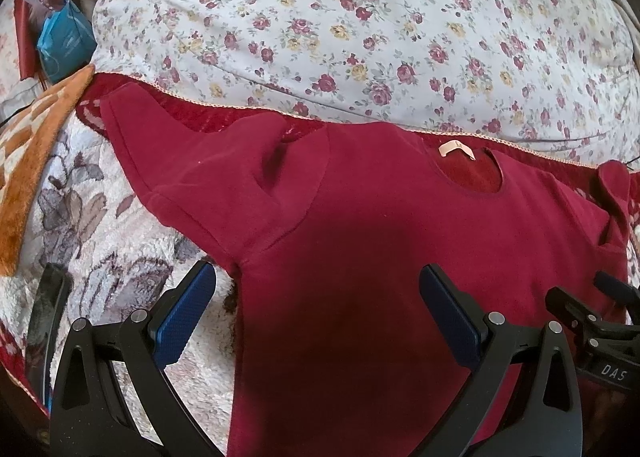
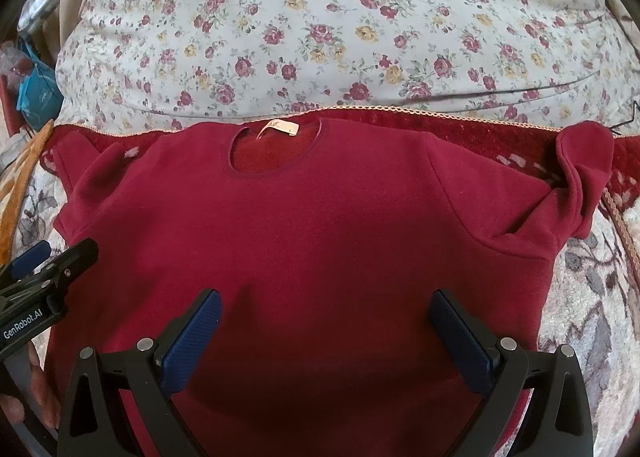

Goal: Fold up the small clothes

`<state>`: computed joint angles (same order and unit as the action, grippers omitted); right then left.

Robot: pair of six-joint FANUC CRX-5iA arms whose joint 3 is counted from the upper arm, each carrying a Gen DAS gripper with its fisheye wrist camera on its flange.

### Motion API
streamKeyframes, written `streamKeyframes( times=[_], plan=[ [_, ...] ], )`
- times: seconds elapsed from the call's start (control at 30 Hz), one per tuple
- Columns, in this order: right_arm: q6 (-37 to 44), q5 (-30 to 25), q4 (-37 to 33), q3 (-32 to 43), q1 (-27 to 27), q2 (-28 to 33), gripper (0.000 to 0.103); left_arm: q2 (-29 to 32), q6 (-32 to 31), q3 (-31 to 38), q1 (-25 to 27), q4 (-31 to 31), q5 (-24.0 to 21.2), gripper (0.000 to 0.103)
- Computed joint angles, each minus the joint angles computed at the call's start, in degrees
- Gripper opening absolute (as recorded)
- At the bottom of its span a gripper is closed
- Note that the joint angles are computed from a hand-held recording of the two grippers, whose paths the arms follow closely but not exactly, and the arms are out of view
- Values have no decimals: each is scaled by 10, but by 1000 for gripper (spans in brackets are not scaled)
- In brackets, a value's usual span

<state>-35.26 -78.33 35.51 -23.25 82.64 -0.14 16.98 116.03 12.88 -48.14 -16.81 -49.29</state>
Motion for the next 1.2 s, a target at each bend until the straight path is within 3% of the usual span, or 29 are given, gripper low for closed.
streamKeyframes(
  times=[0.63,0.83,1.0,1.1,1.2],
  plan=[
    [0,-5,0,4,-1,5,103,-7,5,-7,7,7,7,102],
    [0,-3,1,4,-1,5,103,-20,-3,-17,33,37,15,102],
    [5,1,-1,3,-2,4,103,-9,26,29,61,11,-42,102],
    [9,5,-2,1,-3,2,103,0,47,56,93,7,-51,102],
    [14,10,-6,0,-3,-1,103,42,80,125,117,-39,-90,102]
  ],
)
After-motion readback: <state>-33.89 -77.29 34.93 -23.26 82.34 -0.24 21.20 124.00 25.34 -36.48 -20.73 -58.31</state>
